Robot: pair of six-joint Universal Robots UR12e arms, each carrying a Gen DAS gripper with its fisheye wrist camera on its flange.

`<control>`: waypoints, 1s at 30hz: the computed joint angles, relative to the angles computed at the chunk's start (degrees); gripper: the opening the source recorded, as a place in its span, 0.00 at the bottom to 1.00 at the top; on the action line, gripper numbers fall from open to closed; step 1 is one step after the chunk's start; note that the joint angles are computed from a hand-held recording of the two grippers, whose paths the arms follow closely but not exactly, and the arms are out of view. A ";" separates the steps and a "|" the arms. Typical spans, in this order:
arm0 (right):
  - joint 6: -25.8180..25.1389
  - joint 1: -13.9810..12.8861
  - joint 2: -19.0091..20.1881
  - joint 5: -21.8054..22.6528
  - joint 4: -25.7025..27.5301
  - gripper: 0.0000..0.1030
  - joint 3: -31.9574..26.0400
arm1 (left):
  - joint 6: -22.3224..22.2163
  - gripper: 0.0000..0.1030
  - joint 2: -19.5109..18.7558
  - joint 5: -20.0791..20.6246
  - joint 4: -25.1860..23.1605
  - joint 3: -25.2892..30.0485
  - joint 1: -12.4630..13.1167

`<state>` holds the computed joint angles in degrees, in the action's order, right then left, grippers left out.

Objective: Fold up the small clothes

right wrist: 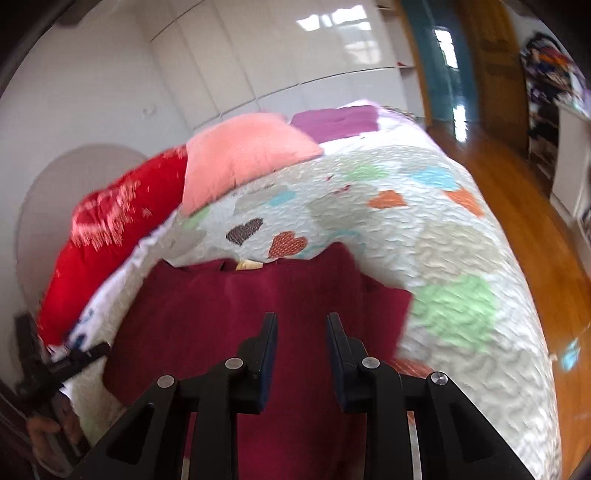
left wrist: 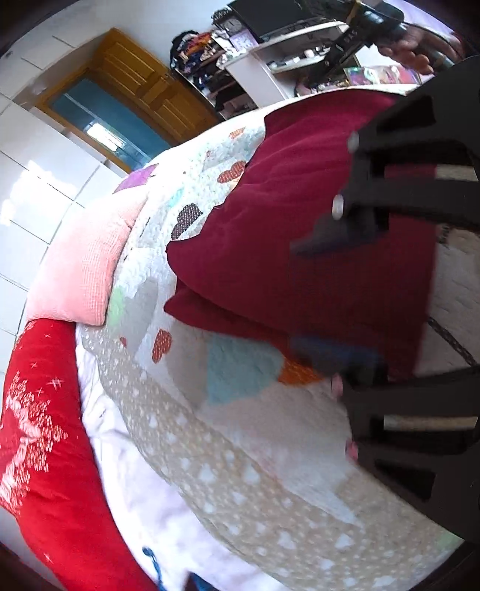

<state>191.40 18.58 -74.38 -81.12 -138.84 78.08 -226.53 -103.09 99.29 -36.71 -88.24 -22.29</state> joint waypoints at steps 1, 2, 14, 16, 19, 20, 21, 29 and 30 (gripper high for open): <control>-0.10 0.45 1.26 -0.80 1.51 0.24 -1.43 | 0.01 0.50 -0.66 0.03 -0.31 0.90 0.14; -0.07 0.78 2.22 -1.27 2.58 0.24 -2.42 | 0.29 0.51 -1.68 0.66 -0.96 2.36 0.22; -2.10 1.66 8.58 -11.56 5.91 0.38 -7.23 | -3.96 0.71 -8.13 0.83 -5.71 7.88 3.67; -2.15 1.38 8.39 -10.42 6.68 0.38 -7.47 | -3.36 0.71 -7.68 1.06 -7.06 8.02 3.46; -1.12 1.31 7.10 -9.03 6.69 0.38 -7.15 | -2.87 0.71 -5.95 1.42 -7.42 6.67 2.95; -0.90 1.39 6.49 -8.09 5.19 0.39 -6.46 | -2.89 0.70 -5.29 1.94 -7.35 5.97 2.70; -0.93 1.47 5.81 -6.25 3.65 0.40 -5.73 | -2.99 0.70 -4.64 2.48 -7.05 5.20 2.42; -8.22 4.60 8.98 6.55 5.86 0.41 -10.86 | -5.72 0.71 -0.52 6.02 -3.46 -0.68 0.03; -8.72 5.16 9.95 7.15 5.83 0.41 -12.00 | -5.91 0.71 -0.31 6.15 -3.18 -1.08 -0.06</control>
